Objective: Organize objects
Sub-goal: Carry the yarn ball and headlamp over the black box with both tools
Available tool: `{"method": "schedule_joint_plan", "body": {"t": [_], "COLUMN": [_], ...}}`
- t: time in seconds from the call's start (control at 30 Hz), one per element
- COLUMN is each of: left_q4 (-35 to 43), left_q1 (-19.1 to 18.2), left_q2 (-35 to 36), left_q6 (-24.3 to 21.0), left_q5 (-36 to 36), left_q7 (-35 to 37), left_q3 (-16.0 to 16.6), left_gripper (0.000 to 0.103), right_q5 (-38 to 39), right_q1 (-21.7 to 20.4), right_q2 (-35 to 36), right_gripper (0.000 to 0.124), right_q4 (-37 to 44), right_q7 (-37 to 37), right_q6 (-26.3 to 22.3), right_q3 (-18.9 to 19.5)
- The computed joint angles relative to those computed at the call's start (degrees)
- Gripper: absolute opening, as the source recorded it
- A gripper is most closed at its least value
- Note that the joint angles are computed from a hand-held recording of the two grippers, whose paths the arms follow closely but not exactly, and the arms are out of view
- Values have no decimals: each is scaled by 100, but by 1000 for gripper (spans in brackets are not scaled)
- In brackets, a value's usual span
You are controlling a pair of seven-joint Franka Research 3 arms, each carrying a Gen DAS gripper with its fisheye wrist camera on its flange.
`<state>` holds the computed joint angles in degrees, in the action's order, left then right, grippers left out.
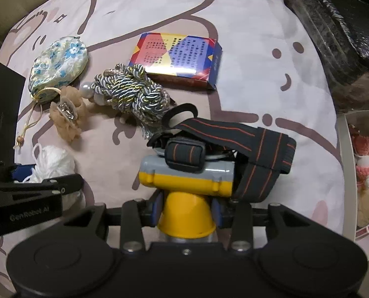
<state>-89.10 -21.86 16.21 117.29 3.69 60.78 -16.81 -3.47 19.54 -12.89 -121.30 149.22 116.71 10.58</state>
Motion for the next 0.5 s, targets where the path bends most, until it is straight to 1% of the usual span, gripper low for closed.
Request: {"method": "schedule_joint_plan", "body": {"t": [0.03,0.1,0.37,0.5], "left_q4": [8,-4,-253,-377], "left_q1": [1,19,22,38], "left_q2": [-5,-40,-429,-650], "left_q6": [4,52,453,637], "left_q5": [4,-30,291,450], "left_q7": [3,-23,-383,-646], "left_q3": [2,8,81,102], "left_gripper": [45,43,43,43], "right_q5": [-42,-158,-789,-1255], "right_q1": [1,-10,-169,-270], "right_q2": [-21,-119,-544,-726], "right_gripper": [40,40,40,40], "right_q4": [-4,-66,-238,-263], "right_q7": [-11,32,415,661], "right_q6": [1,94,514,684], "right_q3": [8,35,242,421]}}
